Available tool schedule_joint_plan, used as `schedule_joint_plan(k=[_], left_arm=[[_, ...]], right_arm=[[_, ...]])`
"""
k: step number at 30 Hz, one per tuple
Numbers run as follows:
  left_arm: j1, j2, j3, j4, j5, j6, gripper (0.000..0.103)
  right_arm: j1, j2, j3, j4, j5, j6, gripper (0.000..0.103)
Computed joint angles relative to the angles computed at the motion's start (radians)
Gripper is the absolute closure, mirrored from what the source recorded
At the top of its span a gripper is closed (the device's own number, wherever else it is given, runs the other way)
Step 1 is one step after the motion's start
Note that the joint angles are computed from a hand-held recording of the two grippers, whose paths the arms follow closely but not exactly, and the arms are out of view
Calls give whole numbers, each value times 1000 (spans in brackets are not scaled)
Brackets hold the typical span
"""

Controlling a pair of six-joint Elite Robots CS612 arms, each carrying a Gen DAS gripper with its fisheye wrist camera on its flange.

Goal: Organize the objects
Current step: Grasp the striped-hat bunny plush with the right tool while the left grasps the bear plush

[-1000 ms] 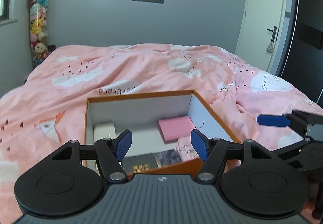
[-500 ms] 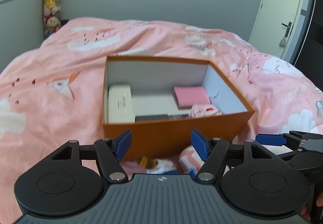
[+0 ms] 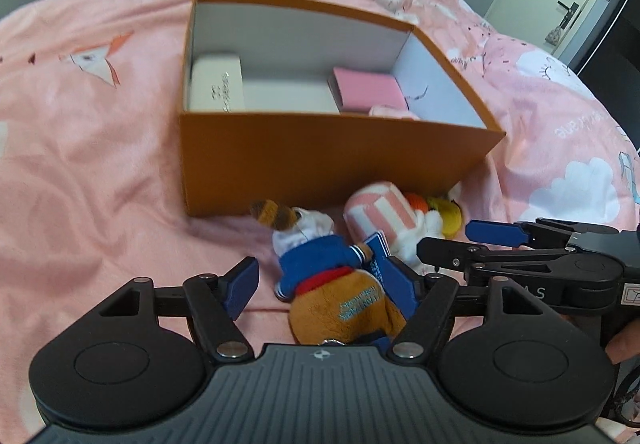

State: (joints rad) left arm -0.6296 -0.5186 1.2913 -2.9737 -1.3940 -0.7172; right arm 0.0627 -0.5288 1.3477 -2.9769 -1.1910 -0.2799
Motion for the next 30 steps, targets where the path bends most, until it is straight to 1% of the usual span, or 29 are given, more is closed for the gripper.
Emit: schedule_joint_plan(k=[2, 5, 7, 8, 10, 12, 16, 18, 21, 23, 24, 27, 30], left_arm=[[3, 5, -10, 11, -32, -7, 21], [-2, 12, -21, 13, -54, 38, 21], [-6, 16, -34, 38, -58, 71, 21], [-9, 20, -42, 54, -56, 81, 21], [-10, 30, -60, 80, -63, 101, 21], [-10, 40, -79, 116, -70, 97, 21], [-14, 53, -103, 162, -45, 101, 20], [-14, 60, -116, 178, -44, 104, 18], [-13, 68, -133, 212, -41, 91, 16], [-8, 72, -135, 212, -58, 68, 16], [-5, 72, -132, 202, -67, 61, 19], [-3, 67, -117, 177, -72, 34, 25], [-1, 55, -94, 151, -74, 5, 28]], right_arm=[[0, 2, -3, 6, -1, -4, 40], [-3, 4, -2, -13, -7, 20, 42], [-4, 5, -5, -18, -19, 40, 48], [-5, 6, -7, -14, -22, 45, 49], [-6, 8, -12, 0, -21, 48, 49], [-6, 9, -16, 10, -21, 46, 50], [-6, 11, -21, 21, -21, 53, 50], [-6, 13, -27, 33, -18, 59, 50], [-7, 17, -37, 57, -11, 63, 50], [-7, 18, -43, 75, -6, 63, 50], [-7, 19, -45, 81, -4, 63, 50], [-9, 20, -48, 94, 8, 72, 49], [-12, 21, -54, 105, 18, 74, 49]])
